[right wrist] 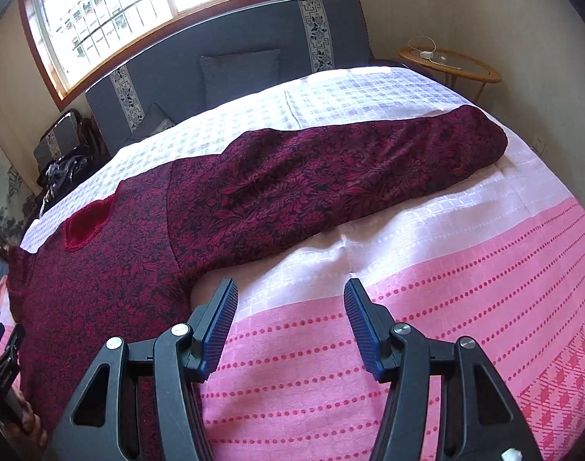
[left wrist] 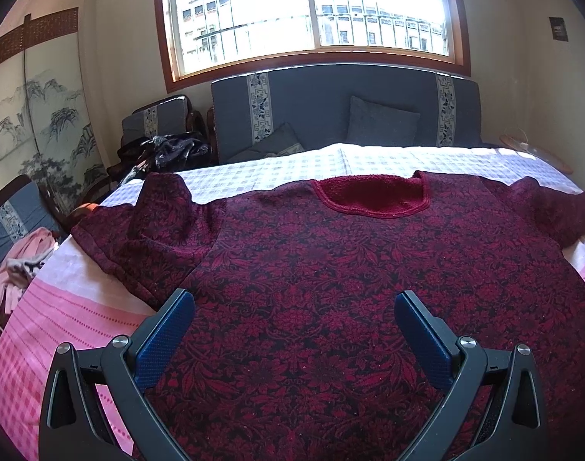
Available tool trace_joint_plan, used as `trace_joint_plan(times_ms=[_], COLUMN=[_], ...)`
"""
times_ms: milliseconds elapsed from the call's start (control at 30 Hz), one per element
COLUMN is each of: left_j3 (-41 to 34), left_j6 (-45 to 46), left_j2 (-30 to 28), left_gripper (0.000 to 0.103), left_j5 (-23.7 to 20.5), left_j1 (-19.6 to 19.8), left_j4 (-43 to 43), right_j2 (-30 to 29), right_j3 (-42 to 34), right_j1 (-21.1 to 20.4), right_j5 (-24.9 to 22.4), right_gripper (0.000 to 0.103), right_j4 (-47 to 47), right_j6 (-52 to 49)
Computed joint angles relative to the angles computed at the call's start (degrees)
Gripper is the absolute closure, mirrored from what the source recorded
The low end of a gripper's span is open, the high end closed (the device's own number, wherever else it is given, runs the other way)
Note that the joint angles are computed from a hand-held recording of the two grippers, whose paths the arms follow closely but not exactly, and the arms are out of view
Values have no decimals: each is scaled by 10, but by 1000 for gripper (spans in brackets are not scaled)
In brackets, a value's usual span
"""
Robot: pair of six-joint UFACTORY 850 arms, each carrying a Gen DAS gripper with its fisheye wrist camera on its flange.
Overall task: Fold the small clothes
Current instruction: 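Move the right gripper over the sweater sleeve nearest it and grasp its cuff, then lift the sleeve cuff with the right gripper and fold it across the sweater body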
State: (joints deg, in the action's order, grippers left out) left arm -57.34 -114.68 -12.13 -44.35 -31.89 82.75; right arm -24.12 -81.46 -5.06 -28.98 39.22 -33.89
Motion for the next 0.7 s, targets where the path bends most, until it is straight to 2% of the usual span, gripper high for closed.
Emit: trace_joint_plan(times_ms=[133, 200, 300, 567, 700], left_j3=[0, 0, -2, -9, -11], left_j6=[-4, -6, -5, 2, 5], left_j2=[-1, 0, -2, -7, -9], left_gripper=[0, 0, 0, 0, 0], left_j5=[-10, -9, -10, -9, -11], left_j1=[-2, -2, -2, -1, -2], left_j4=[0, 0, -2, -12, -13], right_j2=[-51, -76, -120, -248, -313], right_j3=[-59, -94, -154, -329, -425], right_j1=[-67, -90, -119, -153, -150], right_j5=[-35, -34, -59, -104, -131], right_gripper=[54, 57, 58, 58, 58], right_j4=[91, 85, 114, 114, 63], right_j6=[-5, 29, 44, 132, 189])
